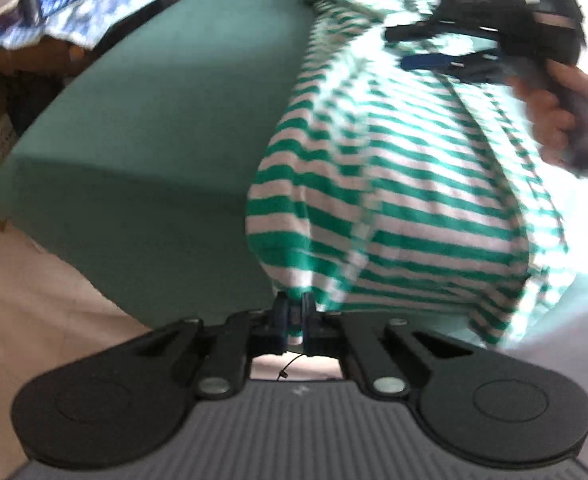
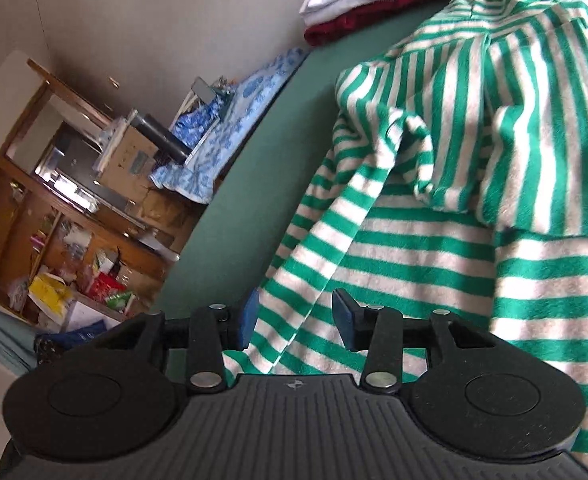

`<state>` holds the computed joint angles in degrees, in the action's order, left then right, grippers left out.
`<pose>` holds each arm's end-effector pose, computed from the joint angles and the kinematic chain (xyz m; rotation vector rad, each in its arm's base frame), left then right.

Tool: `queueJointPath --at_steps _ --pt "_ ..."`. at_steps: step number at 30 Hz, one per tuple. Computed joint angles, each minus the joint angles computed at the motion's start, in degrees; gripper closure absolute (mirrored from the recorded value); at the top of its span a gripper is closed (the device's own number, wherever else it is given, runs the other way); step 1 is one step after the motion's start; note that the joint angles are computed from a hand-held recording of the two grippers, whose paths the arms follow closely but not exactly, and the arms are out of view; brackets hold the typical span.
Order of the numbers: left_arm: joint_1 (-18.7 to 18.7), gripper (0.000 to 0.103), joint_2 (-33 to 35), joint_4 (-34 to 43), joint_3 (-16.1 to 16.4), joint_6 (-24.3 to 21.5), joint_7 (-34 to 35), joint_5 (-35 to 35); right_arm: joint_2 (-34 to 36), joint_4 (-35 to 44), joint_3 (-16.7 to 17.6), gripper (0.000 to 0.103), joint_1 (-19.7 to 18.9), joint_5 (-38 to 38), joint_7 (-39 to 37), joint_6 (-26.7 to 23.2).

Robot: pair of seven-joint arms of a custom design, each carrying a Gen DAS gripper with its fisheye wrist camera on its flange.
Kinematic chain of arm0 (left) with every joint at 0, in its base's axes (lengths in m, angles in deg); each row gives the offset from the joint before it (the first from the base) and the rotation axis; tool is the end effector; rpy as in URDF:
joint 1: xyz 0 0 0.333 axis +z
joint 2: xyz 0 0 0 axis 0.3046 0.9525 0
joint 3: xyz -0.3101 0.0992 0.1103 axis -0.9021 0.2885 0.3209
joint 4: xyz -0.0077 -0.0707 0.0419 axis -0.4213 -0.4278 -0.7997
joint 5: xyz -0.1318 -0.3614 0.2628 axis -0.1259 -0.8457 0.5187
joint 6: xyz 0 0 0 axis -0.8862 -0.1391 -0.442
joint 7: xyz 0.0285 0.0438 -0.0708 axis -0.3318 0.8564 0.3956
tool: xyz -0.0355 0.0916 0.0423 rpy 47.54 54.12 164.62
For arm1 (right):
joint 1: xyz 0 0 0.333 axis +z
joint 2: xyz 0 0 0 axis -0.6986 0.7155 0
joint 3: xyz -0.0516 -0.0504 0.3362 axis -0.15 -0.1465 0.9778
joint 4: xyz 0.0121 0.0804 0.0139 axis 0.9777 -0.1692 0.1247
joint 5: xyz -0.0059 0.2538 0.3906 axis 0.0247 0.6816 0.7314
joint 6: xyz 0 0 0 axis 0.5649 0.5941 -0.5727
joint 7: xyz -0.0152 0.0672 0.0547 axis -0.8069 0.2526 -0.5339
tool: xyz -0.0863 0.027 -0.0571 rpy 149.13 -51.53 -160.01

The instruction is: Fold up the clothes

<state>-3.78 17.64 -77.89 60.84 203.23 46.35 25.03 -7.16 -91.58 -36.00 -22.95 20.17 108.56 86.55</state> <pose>0.3386 -0.1138 0.4563 -1.5648 2.4054 -0.7847 0.4791 0.1357 0.4211 -1.3777 1.6595 0.0566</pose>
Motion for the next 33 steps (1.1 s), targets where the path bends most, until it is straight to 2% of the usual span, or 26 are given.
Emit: queueJointPath --at_steps 3,5,10,11,12,14,15,17,18,20,21,24,25,28,31,33 --pt "-1.8 0.103 -4.6 -0.8 -0.4 -4.9 0.1 -0.5 -0.1 -0.5 0.0 0.053 -0.2 0.1 1.6 1.2" --pt "-1.5 0.103 -4.0 -0.9 -2.3 -5.0 -0.4 0.7 1.0 0.0 -0.1 0.053 -0.3 0.3 2.9 1.0" --pt "4.3 0.103 0.3 0.5 -7.1 -2.4 -5.3 8.2 2.4 1.3 0.1 0.053 -0.8 -3.5 5.5 -1.4" --pt "5.5 0.1 0.1 0.6 -7.6 -2.0 -6.6 9.7 2.3 1.4 0.1 0.053 -0.8 -5.3 5.7 -2.5" --pt "6.9 0.087 -0.4 0.6 -8.4 -1.9 -8.0 11.6 1.8 1.2 -0.3 0.053 -0.7 -6.3 4.6 -4.5" --pt "9.7 0.088 -1.5 0.7 -10.1 -1.9 -10.8 15.9 0.6 0.3 -0.8 0.055 -0.5 -8.5 3.0 -7.7" --pt "9.9 0.094 -2.0 0.9 -10.0 -2.4 -11.5 17.1 0.0 -0.1 -0.9 0.056 -0.3 -9.5 2.1 -8.9" --pt "8.7 0.094 -3.2 1.3 -8.7 -3.2 -11.4 18.1 -0.6 -0.8 -0.4 0.057 0.0 -10.8 1.9 -8.4" --pt "6.7 0.093 -4.2 1.2 -7.4 -3.3 -10.3 17.5 -0.7 -1.0 -0.7 0.061 0.2 -11.3 2.1 -9.4" --pt "2.4 0.083 -4.2 1.2 -5.8 -3.3 -8.4 15.3 -1.0 -0.9 -2.3 0.068 0.4 -12.1 1.1 -15.3" --pt "0.4 0.069 -3.9 1.2 -5.1 -3.2 -7.4 14.0 -0.7 -0.4 -2.7 0.071 0.2 -14.0 0.9 -18.8" --pt "-5.3 0.066 -2.4 1.4 -3.4 -2.4 -4.1 9.7 -0.6 0.6 -1.6 0.073 0.0 -21.1 -1.1 -25.0" --pt "-5.9 0.066 -1.5 1.3 -3.9 -2.0 -3.8 9.0 -0.6 0.8 -1.2 0.073 0.2 -22.7 -2.2 -26.1" --pt "-4.0 0.064 2.9 1.5 -7.3 1.0 -6.7 9.6 -0.2 0.6 0.8 0.073 1.9 -20.3 -6.3 -20.5" --pt "-1.4 0.064 7.4 2.7 -9.2 4.9 -10.7 11.3 1.2 1.2 1.1 0.07 4.1 -10.8 -9.7 -13.7" --pt "-0.7 0.066 9.1 3.2 -9.2 5.9 -12.7 11.8 0.9 0.9 0.2 0.067 4.7 -3.5 -12.5 -13.5"
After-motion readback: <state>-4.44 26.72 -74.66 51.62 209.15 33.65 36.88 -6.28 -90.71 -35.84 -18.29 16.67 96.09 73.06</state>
